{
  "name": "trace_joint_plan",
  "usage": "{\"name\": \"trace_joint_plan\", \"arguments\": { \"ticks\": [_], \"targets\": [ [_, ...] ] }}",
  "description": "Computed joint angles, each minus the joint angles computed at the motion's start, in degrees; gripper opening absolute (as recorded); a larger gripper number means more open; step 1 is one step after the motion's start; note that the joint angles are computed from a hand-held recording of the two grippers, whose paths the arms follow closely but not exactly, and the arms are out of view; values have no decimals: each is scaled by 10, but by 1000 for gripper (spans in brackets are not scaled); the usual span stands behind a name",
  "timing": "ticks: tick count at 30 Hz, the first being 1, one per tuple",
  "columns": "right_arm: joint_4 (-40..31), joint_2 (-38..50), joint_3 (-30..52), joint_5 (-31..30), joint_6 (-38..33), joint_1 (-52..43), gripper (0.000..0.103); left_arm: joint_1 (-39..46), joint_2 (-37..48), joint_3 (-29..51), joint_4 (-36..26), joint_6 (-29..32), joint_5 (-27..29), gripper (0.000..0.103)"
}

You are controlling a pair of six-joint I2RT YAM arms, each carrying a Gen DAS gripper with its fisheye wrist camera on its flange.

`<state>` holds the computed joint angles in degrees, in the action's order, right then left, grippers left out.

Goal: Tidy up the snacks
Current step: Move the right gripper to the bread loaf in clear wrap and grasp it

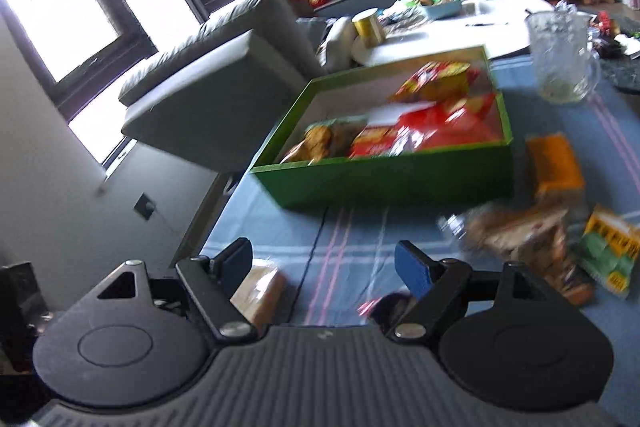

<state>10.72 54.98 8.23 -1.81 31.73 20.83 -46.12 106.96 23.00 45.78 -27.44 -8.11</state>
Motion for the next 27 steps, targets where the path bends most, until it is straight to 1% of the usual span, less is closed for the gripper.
{"name": "trace_joint_plan", "arguments": {
  "ticks": [2,6,8,11,14,18,22,27],
  "targets": [
    [18,33,4,18,20,42,69,5,17,-6,16,-8,5,76],
    [62,132,31,51,51,118,69,19,37,-20,55,-10,30,76],
    [82,180,46,49,58,135,69,20,49,-30,79,-10,33,75],
    [99,231,63,48,69,150,69,29,61,-35,98,-10,55,74],
    [106,262,75,46,79,156,69,31,70,-36,107,-11,67,72],
    [104,277,85,47,91,157,69,35,85,-38,127,-8,82,72],
    [114,298,95,49,106,160,69,29,92,-45,143,12,82,71],
    [134,335,111,31,124,154,69,25,100,-48,156,31,97,71]
  ]
}}
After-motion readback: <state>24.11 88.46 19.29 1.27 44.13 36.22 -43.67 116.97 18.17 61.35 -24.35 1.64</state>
